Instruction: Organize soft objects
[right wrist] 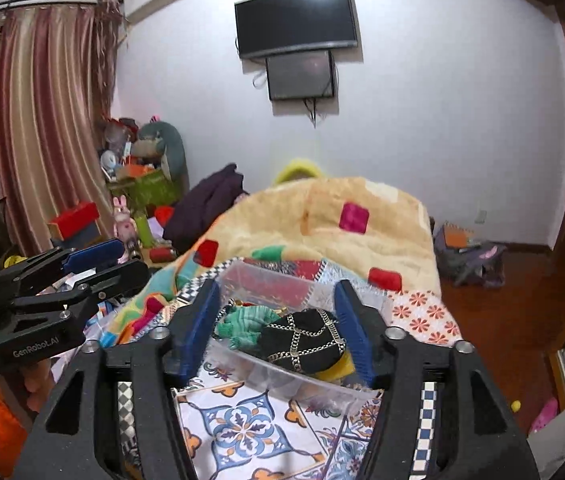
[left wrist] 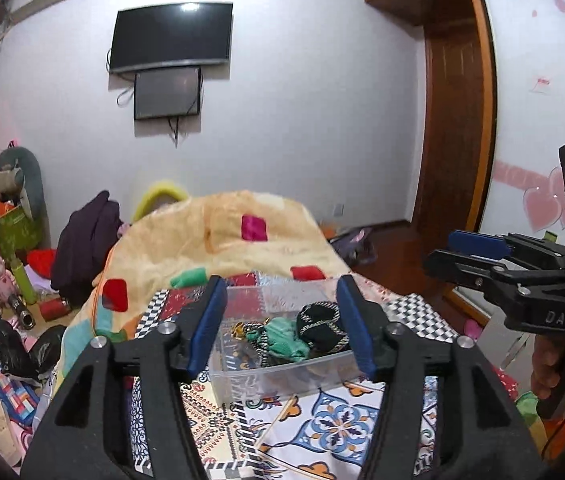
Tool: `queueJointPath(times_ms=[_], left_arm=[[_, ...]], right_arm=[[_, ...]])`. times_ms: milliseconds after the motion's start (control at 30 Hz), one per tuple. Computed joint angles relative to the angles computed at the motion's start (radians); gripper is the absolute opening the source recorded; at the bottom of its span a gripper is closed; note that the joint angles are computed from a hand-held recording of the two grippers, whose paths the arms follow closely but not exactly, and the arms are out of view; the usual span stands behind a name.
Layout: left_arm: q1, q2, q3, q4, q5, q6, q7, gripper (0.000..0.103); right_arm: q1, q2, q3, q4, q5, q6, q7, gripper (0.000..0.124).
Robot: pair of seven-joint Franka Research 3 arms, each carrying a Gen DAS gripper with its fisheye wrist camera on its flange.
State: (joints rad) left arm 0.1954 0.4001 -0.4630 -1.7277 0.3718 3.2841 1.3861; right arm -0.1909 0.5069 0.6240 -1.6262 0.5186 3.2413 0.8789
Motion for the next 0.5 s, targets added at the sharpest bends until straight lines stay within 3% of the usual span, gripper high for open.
queueJointPath(times_ms=[100,267,333,433,500], left_arm=[[0.026,-0.025,-0.022,-0.048,0.013,0.048,-0.026,0.071],[-0.068,-0.065,0.096,-0.102,0.031,0.114,-0.084,0.087],[-0.089,-0.073,0.123,-0.113,0.044,0.130,-0.107,0.090],[-0.069,-0.075,0.112,-0.119,0.093,0.144,-0.159,0.096],[-0.125,-0.088,0.177,-0.133,0.079,0.165,-0.164,0.097]], right_arm=[[-0.087,-0.008,0.108,-0.064,-0.023,0.082,-0.010,0.072],[-0.186,-0.002,0.222,-0.141,-0.107,0.177,0.039,0.085],[-0.196,-0.003,0.231,-0.162,-0.138,0.209,0.062,0.089],[-0.159,-0.009,0.191,-0.175,-0.160,0.259,0.088,0.096],[-0.158,-0.006,0.187,-0.184,-0.188,0.290,0.114,0.101]])
